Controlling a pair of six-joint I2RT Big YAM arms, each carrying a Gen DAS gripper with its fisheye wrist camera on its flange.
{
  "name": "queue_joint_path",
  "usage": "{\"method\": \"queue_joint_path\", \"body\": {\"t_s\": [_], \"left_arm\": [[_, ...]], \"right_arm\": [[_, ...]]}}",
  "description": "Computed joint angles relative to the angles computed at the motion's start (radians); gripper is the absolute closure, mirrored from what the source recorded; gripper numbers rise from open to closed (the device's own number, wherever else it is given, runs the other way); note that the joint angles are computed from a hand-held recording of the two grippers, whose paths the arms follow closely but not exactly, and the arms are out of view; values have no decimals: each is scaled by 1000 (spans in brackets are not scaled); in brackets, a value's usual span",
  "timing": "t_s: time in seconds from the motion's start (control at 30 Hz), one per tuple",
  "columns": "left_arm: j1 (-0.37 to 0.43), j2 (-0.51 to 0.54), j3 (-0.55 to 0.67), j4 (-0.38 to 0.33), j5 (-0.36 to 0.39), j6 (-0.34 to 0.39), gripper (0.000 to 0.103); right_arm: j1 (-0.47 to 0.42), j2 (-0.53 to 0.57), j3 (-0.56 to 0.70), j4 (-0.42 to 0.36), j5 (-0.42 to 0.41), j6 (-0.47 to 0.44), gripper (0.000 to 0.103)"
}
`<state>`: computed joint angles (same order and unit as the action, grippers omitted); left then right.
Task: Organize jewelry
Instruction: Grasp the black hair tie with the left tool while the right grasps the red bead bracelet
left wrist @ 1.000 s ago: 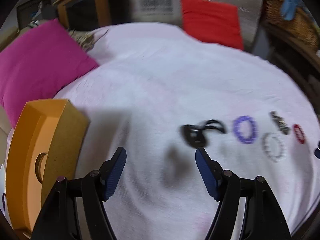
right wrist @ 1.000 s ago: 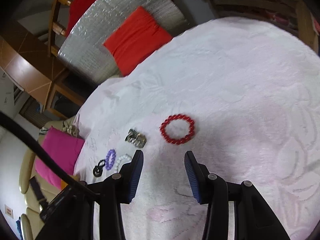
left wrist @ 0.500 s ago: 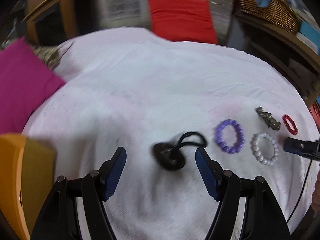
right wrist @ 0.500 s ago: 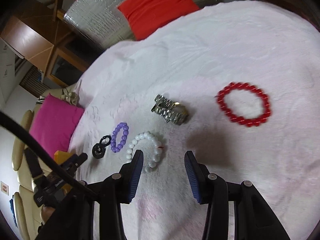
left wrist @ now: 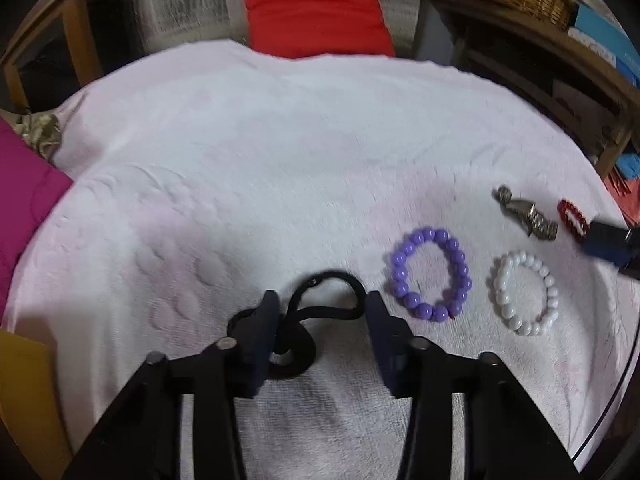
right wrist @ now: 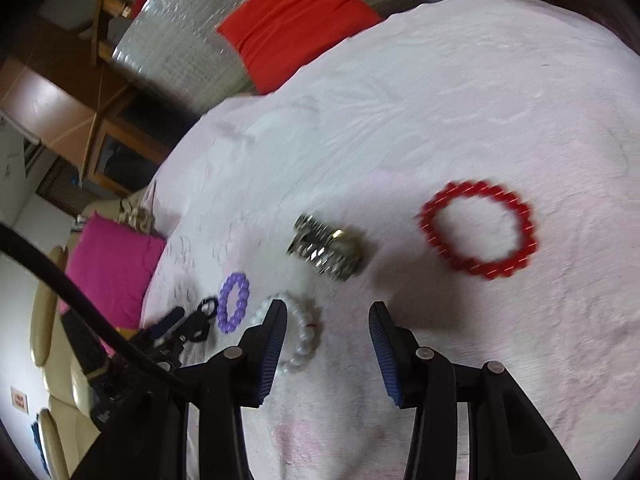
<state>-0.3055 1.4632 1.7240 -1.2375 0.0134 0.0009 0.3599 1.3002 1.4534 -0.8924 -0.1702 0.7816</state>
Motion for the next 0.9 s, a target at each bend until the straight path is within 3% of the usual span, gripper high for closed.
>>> {"method": "queue_joint_path", "body": {"t_s": [0.07,0.23,0.4,0.6,0.73,0.9], "left_arm": [[-3,10,11,0,1,6,64],[-2,24,35,-11,43,-11,88],[11,-11,17,-1,109,-3,91],[53,-53,4,5,194,8,92],[99,-76,2,16,264,-3,92],[159,-91,0,32,390,-44,92]], "right_arm": [[-34,-28,-18,15,9,13,56],[-141,-82,-70,16,49,65,56],[-167,-55,-63,-13,63,58,56],[-110,25,12,-86,201,-24,56],[-73,70,59,-162,348,-92,91],[-57,63,62,-193,430,-103,93]]}}
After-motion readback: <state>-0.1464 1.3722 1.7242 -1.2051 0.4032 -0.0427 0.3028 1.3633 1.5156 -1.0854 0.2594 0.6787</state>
